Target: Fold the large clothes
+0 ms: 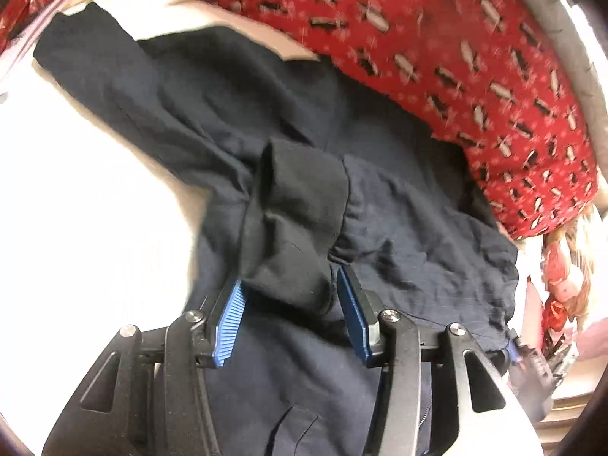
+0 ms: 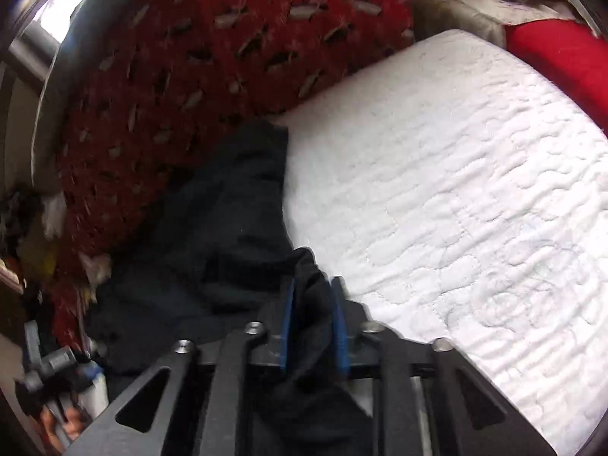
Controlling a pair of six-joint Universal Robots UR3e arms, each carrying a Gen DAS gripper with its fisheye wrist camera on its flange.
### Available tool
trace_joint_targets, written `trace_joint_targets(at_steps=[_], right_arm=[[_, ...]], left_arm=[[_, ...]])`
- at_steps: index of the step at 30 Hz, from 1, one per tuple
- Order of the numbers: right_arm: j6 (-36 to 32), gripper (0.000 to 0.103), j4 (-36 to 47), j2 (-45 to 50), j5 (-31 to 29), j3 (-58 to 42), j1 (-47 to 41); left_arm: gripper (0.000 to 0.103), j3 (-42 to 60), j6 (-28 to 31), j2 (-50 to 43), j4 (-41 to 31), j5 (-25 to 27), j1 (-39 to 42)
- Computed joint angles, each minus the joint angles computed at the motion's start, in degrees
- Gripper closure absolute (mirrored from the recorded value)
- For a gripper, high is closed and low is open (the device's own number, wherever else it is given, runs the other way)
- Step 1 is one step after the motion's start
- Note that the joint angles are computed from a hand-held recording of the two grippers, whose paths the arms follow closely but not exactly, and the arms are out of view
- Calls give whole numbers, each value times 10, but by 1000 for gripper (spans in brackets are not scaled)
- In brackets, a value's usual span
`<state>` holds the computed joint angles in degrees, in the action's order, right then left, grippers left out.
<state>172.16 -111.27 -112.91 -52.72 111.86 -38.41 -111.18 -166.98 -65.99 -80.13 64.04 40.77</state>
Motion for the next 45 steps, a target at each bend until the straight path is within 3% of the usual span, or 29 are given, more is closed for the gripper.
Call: trace_joint_targets(at_steps=[4, 7, 10, 12, 13, 14, 15, 17, 19, 21, 23, 24, 25, 26, 28, 30, 31, 32, 34, 36, 37, 41, 45], right_arm=[[64, 70, -55, 0, 63, -22, -17], [121, 54, -118, 100, 9, -94, 69], [168, 54, -154, 205, -74, -169, 150], [180, 54, -124, 266, -104, -220, 180], [188, 56, -115, 287, -105, -237, 185], [196, 66, -122, 297, -74, -237, 177], [194, 102, -141, 296, -32, -224, 162], [196, 101, -202, 273, -22, -200, 151], [221, 102, -267, 255, -47, -172, 143], [219, 101, -240, 285, -75, -191, 147], [176, 100, -166, 325, -120, -228, 168], [172, 99, -184, 312, -131, -217, 171], [172, 84, -178, 298, -139, -218, 171], [188, 81, -178, 274, -157, -213, 173], [187, 80, -222, 211, -91, -152, 139], [172, 79, -241, 166, -42, -110, 120], [157, 79, -233, 156, -33, -100, 121], [135, 79, -217, 155, -40, -91, 129], [114, 83, -159, 190, -129, -118, 184], [122, 85, -184, 179, -170, -107, 204], [136, 79, -184, 168, -193, -116, 216], [178, 78, -228, 140, -162, -132, 258], [166, 74, -196, 210, -147, -212, 357]], left_arm=[[54, 12, -27, -28, 40, 4, -34], [54, 5, -65, -71, 94, 38, -81], [54, -2, -74, -86, 101, 41, -89], [54, 0, -72, -86, 106, 48, -98], [54, 2, -66, -84, 103, 43, -98], [54, 6, -62, -80, 99, 34, -95], [54, 7, -60, -78, 99, 26, -93], [54, 10, -64, -88, 117, 20, -98], [54, 16, -87, -123, 152, 45, -122], [54, 20, -94, -154, 175, 64, -141], [54, 20, -82, -136, 162, 54, -131], [54, 17, -67, -113, 144, 38, -113], [54, 9, -60, -92, 134, 23, -95], [54, 1, -53, -72, 122, 7, -75], [53, -8, -47, -43, 99, -19, -49], [53, -9, -54, -51, 112, -4, -69], [53, -9, -69, -71, 140, 33, -102], [53, -6, -78, -88, 152, 57, -122], [53, -12, -85, -107, 171, 69, -137], [53, -2, -62, -90, 130, 46, -112], [53, 2, -43, -78, 104, 27, -89], [53, 38, 20, -56, 13, -20, 17], [53, 123, 47, -105, -16, 0, 107]])
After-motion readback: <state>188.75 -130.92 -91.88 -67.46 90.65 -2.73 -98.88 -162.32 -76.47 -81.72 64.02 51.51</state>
